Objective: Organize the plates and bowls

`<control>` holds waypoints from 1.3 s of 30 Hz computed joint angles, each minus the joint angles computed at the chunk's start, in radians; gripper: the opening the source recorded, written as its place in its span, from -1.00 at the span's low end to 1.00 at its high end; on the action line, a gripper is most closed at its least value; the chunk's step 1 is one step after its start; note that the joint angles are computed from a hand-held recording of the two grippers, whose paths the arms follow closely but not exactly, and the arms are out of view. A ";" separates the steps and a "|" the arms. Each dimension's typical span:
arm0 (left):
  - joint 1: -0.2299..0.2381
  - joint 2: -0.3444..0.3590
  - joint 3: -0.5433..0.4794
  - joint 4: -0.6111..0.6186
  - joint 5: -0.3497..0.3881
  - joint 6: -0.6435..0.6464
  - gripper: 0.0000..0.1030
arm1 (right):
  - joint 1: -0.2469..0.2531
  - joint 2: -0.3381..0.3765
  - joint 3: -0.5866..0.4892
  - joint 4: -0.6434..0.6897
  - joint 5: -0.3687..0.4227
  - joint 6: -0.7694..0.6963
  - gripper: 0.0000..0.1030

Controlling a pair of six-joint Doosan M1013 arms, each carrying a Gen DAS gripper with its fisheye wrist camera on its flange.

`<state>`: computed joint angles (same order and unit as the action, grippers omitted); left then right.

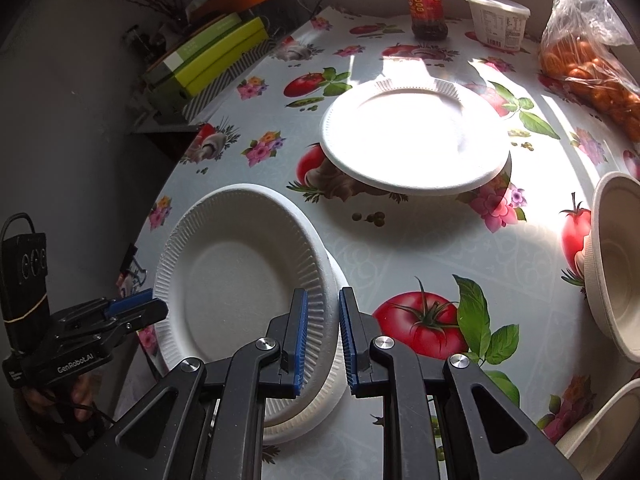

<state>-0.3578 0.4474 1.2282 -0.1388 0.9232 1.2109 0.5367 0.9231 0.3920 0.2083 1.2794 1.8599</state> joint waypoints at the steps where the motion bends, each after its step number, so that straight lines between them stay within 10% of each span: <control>1: -0.002 0.000 0.000 0.003 0.002 0.001 -0.40 | 0.000 -0.004 0.010 -0.002 -0.003 -0.001 -0.69; 23: -0.007 0.008 0.000 0.009 0.009 -0.004 -0.40 | 0.010 -0.034 0.088 -0.039 -0.038 0.008 -0.64; 39: 0.005 -0.001 0.021 -0.030 -0.035 0.009 -0.16 | 0.008 -0.072 0.161 -0.052 -0.108 0.032 -0.18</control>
